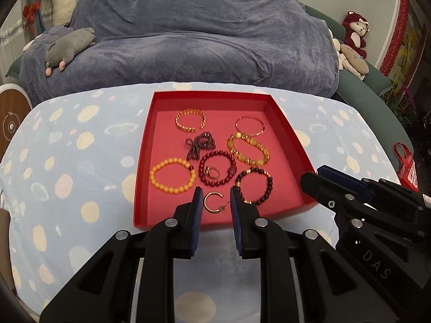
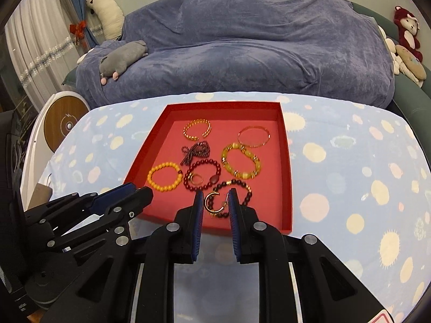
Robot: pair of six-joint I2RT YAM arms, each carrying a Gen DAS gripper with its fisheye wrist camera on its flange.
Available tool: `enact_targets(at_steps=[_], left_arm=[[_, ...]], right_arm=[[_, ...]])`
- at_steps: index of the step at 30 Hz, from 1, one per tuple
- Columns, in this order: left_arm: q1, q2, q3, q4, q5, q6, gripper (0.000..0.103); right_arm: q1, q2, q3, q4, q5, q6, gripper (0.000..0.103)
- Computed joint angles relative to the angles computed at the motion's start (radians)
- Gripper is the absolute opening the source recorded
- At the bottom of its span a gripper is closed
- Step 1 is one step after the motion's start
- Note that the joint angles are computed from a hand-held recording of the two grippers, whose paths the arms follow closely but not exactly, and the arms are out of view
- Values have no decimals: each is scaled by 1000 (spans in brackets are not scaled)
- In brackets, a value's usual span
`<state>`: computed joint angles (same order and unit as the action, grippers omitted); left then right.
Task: Organize jewelry
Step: 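Carry both earrings into the red box and open both tools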
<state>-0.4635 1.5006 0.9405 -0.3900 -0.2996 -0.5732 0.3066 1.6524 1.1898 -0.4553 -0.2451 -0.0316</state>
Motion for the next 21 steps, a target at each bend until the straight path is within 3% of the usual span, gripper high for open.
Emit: enact_targets(at_steps=[11,21], left_arm=[[114,284,176,31,47,91,20],[130,379,213,42,51,93,21]], right_arm=[[-1,294,215,3,33,27,18],[6,386,261,5,49,31,18]])
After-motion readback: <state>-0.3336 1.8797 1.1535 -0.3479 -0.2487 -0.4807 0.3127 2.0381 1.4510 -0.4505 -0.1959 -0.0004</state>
